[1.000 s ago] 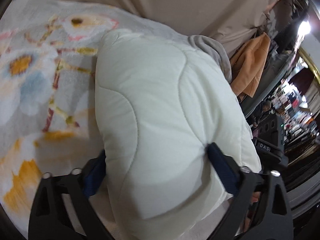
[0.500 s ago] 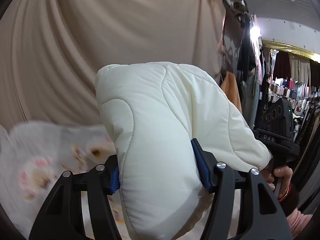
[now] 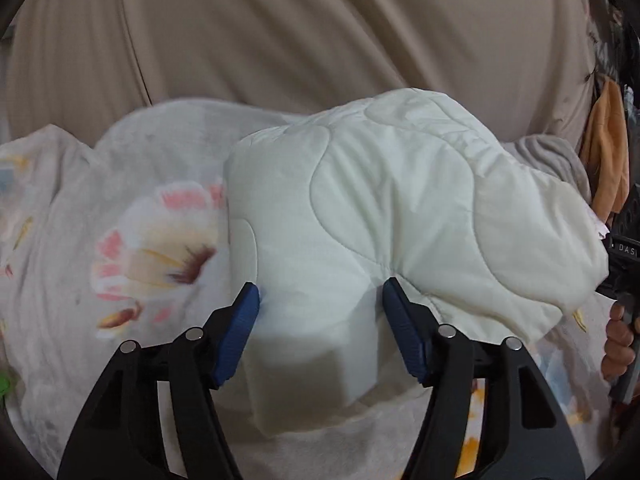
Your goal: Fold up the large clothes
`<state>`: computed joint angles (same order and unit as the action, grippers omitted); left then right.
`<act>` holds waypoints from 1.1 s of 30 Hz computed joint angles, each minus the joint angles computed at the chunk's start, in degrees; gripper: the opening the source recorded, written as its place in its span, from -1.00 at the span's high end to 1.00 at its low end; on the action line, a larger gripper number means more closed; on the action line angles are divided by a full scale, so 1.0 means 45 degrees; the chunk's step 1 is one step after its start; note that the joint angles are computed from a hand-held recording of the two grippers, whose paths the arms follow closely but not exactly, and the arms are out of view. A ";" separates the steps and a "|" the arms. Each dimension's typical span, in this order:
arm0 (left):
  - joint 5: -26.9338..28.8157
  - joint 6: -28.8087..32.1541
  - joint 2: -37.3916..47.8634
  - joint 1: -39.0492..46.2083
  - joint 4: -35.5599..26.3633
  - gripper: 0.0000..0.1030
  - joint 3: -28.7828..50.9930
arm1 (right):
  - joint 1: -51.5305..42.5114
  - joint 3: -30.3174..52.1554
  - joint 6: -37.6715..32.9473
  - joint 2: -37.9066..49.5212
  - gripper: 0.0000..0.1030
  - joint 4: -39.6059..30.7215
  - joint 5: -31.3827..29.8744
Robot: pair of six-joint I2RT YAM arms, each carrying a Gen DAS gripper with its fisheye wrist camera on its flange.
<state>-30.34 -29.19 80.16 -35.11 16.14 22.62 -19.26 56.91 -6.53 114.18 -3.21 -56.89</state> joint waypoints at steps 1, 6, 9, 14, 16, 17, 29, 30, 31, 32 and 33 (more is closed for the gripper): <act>0.0109 -0.0114 -0.0639 -0.0038 -0.0478 -0.24 -0.0102 | -0.0376 -0.0127 -0.0283 -0.0418 0.30 -0.0296 -0.0206; -0.0985 -0.0975 -0.3327 -0.0984 -0.3167 -0.49 0.0618 | 0.0021 -0.0352 -0.0862 -0.2984 -0.22 -0.1809 -0.0644; -0.0986 -0.1480 -0.2888 -0.1252 -0.3756 -0.61 0.1519 | 0.1901 -0.1094 0.0063 -0.3892 -0.32 -0.0673 0.0242; -0.2080 -0.2420 -0.1439 -0.1645 -0.4282 -0.61 0.2324 | 0.4635 -0.0553 0.0498 -0.2571 0.10 -0.0122 0.3252; -0.2021 -0.2565 -0.1388 -0.1675 -0.4297 -0.61 0.2250 | 0.4380 -0.0858 0.0677 -0.2608 0.68 0.0336 0.2403; -0.2013 -0.2558 -0.1411 -0.1699 -0.4237 -0.61 0.2146 | 0.4030 -0.1406 0.0638 -0.3122 0.71 0.0889 0.1921; -0.1112 -0.2481 0.2462 -0.0886 -0.2589 -0.64 0.2789 | 0.3056 -0.1071 -0.0315 -0.0431 0.67 0.1677 0.3240; -0.1243 -0.2544 0.2495 -0.0948 -0.2715 -0.64 0.2848 | 0.3025 -0.1008 -0.0476 -0.0595 0.65 0.1366 0.3246; -0.1313 -0.2628 0.2471 -0.0970 -0.2794 -0.64 0.2848 | 0.3048 -0.1157 -0.0594 -0.1029 0.62 0.1189 0.3429; -0.1366 -0.2686 0.2448 -0.0985 -0.2872 -0.64 0.2867 | 0.3026 -0.1354 -0.0650 -0.1469 0.59 0.1125 0.3605; -0.1507 -0.2764 0.2443 -0.1045 -0.2997 -0.64 0.2904 | 0.2933 -0.1669 -0.0718 -0.2051 0.56 0.1123 0.3782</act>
<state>-37.12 -41.63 91.15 -39.81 2.65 35.69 -6.06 49.40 -9.76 104.95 1.85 -39.87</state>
